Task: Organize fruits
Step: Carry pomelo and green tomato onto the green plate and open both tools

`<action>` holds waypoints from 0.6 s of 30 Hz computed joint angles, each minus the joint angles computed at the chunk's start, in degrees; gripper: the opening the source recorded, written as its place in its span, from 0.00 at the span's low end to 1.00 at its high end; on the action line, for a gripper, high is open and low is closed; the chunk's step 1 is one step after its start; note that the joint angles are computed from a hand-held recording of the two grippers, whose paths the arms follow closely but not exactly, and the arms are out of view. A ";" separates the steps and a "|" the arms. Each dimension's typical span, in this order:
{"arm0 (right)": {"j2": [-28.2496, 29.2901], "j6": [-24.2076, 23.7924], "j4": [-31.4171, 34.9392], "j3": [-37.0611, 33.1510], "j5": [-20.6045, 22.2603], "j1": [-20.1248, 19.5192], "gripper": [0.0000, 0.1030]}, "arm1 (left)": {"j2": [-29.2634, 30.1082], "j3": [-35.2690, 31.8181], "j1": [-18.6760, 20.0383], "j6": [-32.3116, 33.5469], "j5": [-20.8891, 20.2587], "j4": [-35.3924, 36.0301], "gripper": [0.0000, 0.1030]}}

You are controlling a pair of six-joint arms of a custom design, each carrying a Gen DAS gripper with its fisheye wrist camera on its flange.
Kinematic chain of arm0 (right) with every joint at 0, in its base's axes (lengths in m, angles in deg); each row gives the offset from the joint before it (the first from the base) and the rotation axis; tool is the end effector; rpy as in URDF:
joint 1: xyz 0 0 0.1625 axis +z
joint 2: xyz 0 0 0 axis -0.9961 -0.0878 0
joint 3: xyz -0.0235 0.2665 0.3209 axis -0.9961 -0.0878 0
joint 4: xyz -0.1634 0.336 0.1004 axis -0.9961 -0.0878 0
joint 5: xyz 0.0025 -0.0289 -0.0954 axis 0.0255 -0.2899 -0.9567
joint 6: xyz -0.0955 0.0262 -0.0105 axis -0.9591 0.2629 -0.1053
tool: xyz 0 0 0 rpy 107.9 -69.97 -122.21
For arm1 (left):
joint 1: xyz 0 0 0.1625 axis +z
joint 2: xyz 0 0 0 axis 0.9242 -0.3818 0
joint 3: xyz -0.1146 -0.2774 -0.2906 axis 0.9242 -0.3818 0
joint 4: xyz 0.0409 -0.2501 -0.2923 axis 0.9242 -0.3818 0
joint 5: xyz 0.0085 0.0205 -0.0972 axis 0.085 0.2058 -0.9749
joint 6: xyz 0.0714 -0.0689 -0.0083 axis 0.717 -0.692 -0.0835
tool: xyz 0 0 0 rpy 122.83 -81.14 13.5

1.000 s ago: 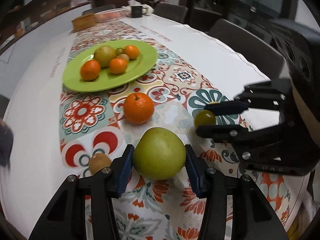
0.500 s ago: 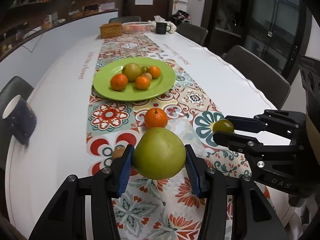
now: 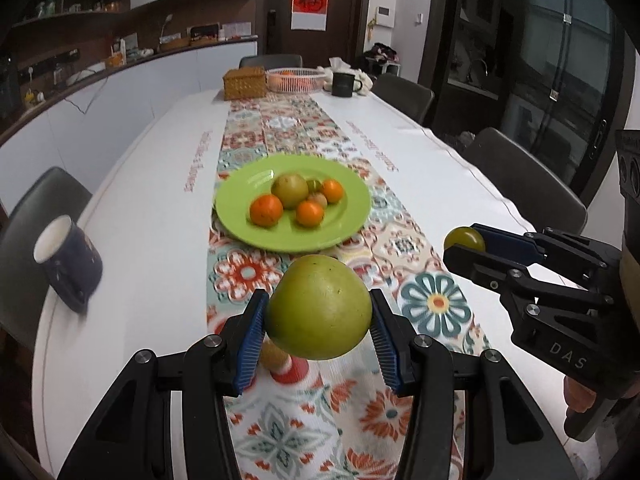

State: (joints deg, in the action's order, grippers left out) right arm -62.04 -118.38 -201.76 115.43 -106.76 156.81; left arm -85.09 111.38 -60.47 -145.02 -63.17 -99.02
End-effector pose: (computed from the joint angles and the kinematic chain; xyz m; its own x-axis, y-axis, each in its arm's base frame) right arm 0.0496 -0.3017 0.3206 -0.6408 -0.5191 0.5656 -0.7563 0.5535 -0.3489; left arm -0.4033 -0.2600 -0.0276 -0.7478 0.0849 -0.6585 0.5136 0.7024 -0.4928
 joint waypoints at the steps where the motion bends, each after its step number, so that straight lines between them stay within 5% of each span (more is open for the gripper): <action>1: 0.86 0.74 -0.99 -0.39 -0.20 0.81 0.29 | -0.16 -0.30 0.26 0.43 0.54 0.28 0.48; 18: 21.09 9.34 -11.37 -11.70 -6.00 11.52 0.29 | -0.36 -4.81 9.80 13.63 7.10 -3.46 0.48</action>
State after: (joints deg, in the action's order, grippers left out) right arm -40.95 -109.05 -213.12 103.72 -112.76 168.33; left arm -85.45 106.57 -50.67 -131.39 -56.07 -102.48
